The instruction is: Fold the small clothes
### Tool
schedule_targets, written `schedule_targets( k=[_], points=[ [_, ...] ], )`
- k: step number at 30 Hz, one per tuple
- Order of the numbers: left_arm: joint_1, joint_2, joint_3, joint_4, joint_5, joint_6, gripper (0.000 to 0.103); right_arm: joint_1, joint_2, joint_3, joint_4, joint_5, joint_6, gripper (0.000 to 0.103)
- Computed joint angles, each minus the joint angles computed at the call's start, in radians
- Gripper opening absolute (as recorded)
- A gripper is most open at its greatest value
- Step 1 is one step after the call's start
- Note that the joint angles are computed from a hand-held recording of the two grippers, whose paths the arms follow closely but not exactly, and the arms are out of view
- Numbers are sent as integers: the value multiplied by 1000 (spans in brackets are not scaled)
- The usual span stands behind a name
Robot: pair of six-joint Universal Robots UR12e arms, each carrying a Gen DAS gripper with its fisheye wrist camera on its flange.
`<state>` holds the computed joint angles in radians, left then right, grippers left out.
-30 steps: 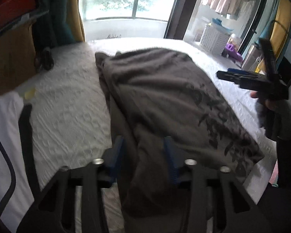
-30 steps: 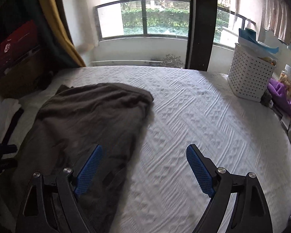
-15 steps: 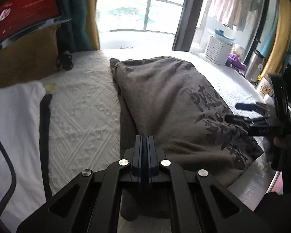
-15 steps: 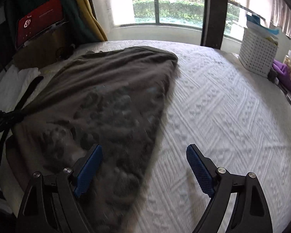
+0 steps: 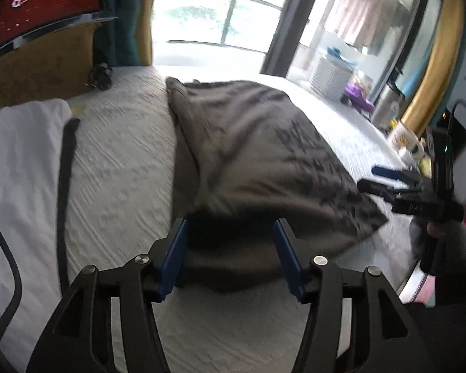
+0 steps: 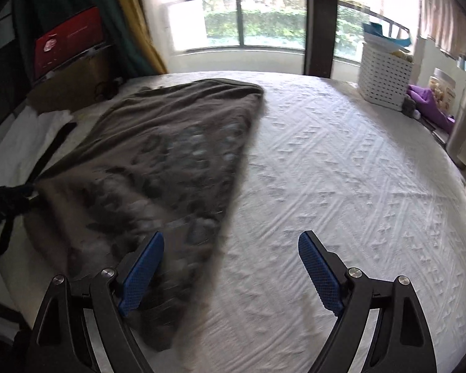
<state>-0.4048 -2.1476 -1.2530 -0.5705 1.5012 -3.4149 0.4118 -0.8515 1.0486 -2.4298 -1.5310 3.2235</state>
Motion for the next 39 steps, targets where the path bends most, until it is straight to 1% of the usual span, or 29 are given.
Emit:
schedule_targets(
  k=[1, 2, 3, 4, 5, 6, 7, 8, 13, 20, 21, 23, 25, 26, 27, 28, 29, 30, 35, 39],
  points=[
    [-5, -2, 0, -13, 8, 13, 56, 4, -3, 6, -1, 5, -11, 89],
    [-10, -1, -2, -18, 19, 24, 46, 7, -3, 7, 2, 6, -17, 89],
    [-14, -1, -3, -24, 30, 40, 15, 12, -3, 8, 9, 3, -27, 89],
    [-21, -2, 3, -53, 56, 63, 9, 17, -4, 11, 13, -9, -40, 89],
    [-24, -1, -2, -52, 69, 76, 8, 24, -5, 16, 16, -37, -59, 89],
    [-30, 3, -9, -44, 85, 96, 5, 32, -5, 20, 21, -67, -78, 89],
    [-33, 7, -14, -44, 93, 106, 4, 36, -8, 29, 16, -84, -89, 89],
    [-35, 11, -19, -43, 101, 109, 4, 37, -14, 44, -1, -84, -86, 89],
    [-45, 29, -44, -52, 134, 123, 4, 36, -34, 76, -8, -104, -71, 90],
    [-37, 46, -69, -84, 129, 87, 4, 35, -53, 110, -24, -108, -65, 90],
    [-35, 50, -72, -79, 124, 80, 4, 34, -58, 117, -27, -105, -61, 90],
    [-30, 62, -84, -41, 100, 72, 5, 31, -65, 131, -34, -95, -47, 90],
    [-31, 66, -84, -9, 91, 91, 5, 29, -71, 142, -39, -86, -31, 90],
    [-33, 65, -80, 3, 86, 106, 8, 29, -73, 145, -41, -87, -31, 90],
    [-37, 62, -72, 12, 88, 123, 20, 30, -74, 146, -42, -92, -35, 90],
    [-41, 58, -65, 20, 85, 137, 30, 31, -75, 145, -39, -98, -42, 90],
    [-42, 53, -58, 31, 79, 144, 48, 32, -75, 143, -37, -103, -47, 90],
    [-44, 45, -49, 52, 71, 142, 53, 33, -74, 140, -37, -107, -52, 90],
    [-48, 3, 20, 25, 90, 138, 53, 34, -74, 137, -45, -104, -60, 90],
    [-45, -33, 75, -31, 91, 120, 53, 29, -72, 130, -47, -93, -51, 90]
  ],
)
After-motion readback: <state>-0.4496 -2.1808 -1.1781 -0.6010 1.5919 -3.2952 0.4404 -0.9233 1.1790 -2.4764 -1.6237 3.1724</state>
